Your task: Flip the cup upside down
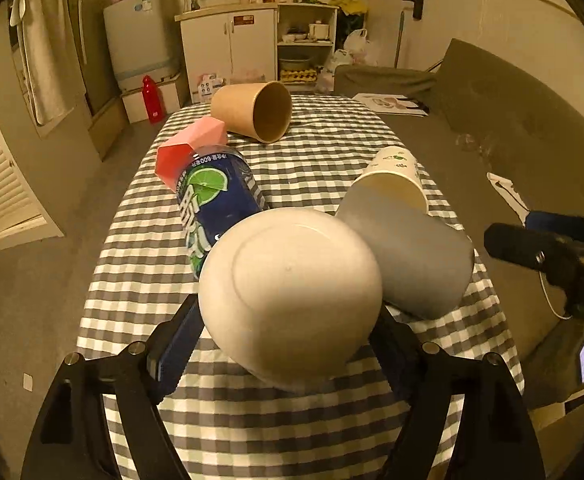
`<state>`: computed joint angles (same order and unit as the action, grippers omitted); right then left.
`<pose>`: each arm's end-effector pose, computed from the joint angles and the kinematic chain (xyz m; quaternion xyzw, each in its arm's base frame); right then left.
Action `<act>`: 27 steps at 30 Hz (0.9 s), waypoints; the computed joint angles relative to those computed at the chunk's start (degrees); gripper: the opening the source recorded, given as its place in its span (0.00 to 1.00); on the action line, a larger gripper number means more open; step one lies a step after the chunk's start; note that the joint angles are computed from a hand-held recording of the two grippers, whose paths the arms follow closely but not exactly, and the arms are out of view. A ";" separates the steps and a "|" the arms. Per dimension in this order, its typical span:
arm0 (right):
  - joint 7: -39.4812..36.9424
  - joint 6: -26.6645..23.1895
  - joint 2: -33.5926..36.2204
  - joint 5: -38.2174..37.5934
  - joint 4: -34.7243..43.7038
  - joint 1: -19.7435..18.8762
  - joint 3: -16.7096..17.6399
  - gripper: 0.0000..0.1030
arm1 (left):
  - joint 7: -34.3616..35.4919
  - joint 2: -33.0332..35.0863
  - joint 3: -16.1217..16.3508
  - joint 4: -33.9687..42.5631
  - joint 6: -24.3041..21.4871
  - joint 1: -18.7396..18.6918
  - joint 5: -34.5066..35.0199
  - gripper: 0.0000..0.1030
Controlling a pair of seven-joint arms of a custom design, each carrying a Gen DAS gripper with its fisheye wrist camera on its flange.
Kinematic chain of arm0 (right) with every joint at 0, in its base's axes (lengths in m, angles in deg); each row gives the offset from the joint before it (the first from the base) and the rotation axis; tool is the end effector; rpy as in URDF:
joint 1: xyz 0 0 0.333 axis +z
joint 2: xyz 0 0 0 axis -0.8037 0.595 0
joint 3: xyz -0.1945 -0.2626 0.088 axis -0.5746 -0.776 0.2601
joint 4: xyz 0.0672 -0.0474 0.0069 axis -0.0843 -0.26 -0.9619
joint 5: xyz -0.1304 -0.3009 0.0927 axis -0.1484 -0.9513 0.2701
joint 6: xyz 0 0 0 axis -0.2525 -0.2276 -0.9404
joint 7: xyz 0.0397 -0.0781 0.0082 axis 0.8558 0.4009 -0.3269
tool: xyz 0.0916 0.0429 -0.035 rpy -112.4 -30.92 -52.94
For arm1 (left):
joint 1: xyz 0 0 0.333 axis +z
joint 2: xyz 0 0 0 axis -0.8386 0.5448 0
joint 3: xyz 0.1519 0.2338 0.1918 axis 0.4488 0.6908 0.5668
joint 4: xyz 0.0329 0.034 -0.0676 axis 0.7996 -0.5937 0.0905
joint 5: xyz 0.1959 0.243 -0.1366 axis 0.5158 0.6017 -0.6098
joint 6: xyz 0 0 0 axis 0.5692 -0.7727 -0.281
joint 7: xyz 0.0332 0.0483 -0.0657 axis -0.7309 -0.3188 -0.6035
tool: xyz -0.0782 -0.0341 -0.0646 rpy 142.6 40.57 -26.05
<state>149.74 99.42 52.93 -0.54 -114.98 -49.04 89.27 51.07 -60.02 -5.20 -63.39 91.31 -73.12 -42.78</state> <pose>0.4041 0.0708 0.5434 -0.5772 0.7623 -0.1869 0.2254 0.4435 -0.2144 0.4893 -0.4666 0.8200 -0.2884 0.1635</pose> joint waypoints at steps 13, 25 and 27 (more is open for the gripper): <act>5.64 6.92 -2.75 -5.51 -1.72 -3.82 3.52 0.79 | 20.25 -8.34 7.76 -0.01 -2.60 -6.40 -21.38 0.80; 17.96 11.02 -7.02 -17.62 -2.79 -11.12 14.07 0.79 | 46.12 -10.46 14.56 -0.10 7.18 -13.75 -52.35 0.80; 19.64 10.81 -7.02 -19.37 -2.49 -11.52 15.40 0.79 | 49.48 -10.52 14.32 0.16 8.06 -13.49 -55.79 0.80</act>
